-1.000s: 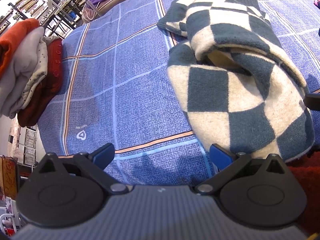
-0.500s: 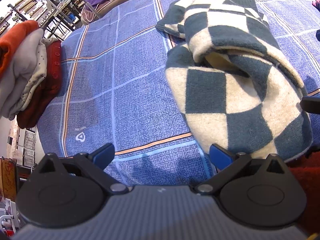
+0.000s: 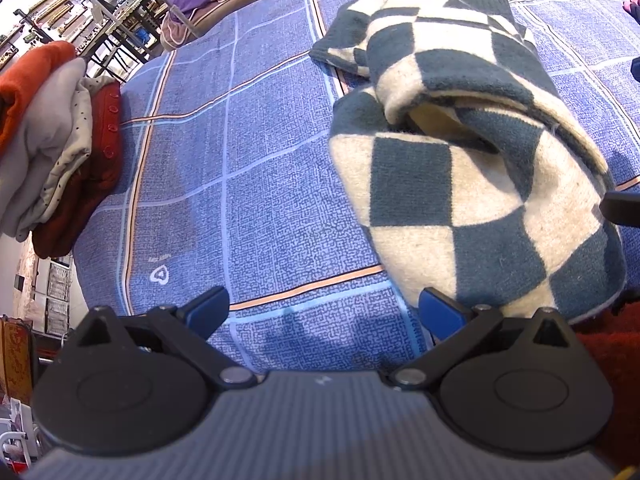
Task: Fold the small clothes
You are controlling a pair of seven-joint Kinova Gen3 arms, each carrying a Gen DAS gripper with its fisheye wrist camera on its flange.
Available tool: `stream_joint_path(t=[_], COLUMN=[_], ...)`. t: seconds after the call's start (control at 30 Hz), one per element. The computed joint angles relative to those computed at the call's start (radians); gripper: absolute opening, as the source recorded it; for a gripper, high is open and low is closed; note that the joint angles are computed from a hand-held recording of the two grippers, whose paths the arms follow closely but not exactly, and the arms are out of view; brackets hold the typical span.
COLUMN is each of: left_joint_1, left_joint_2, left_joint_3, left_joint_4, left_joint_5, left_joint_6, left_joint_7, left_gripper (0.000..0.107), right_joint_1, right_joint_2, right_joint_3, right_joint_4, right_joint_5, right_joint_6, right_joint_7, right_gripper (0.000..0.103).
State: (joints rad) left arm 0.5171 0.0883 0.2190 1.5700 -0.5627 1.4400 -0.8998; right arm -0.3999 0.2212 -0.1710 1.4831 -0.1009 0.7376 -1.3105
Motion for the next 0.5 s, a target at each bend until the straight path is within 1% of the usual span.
stream_joint_path(t=[0.5], left_joint_1=[-0.003], left_joint_2=[-0.001], left_joint_3=[0.0], left_joint_4=[0.004], left_joint_5=[-0.001], left_joint_6=[-0.011], left_joint_7=[0.005], left_gripper=[0.103], right_joint_1=[-0.002], right_joint_2=[0.0], right_joint_3=[0.001], right_joint_4=[-0.001], right_joint_5=[0.002], right_joint_6=[0.002], right_joint_7=[0.0], right_gripper=[0.103])
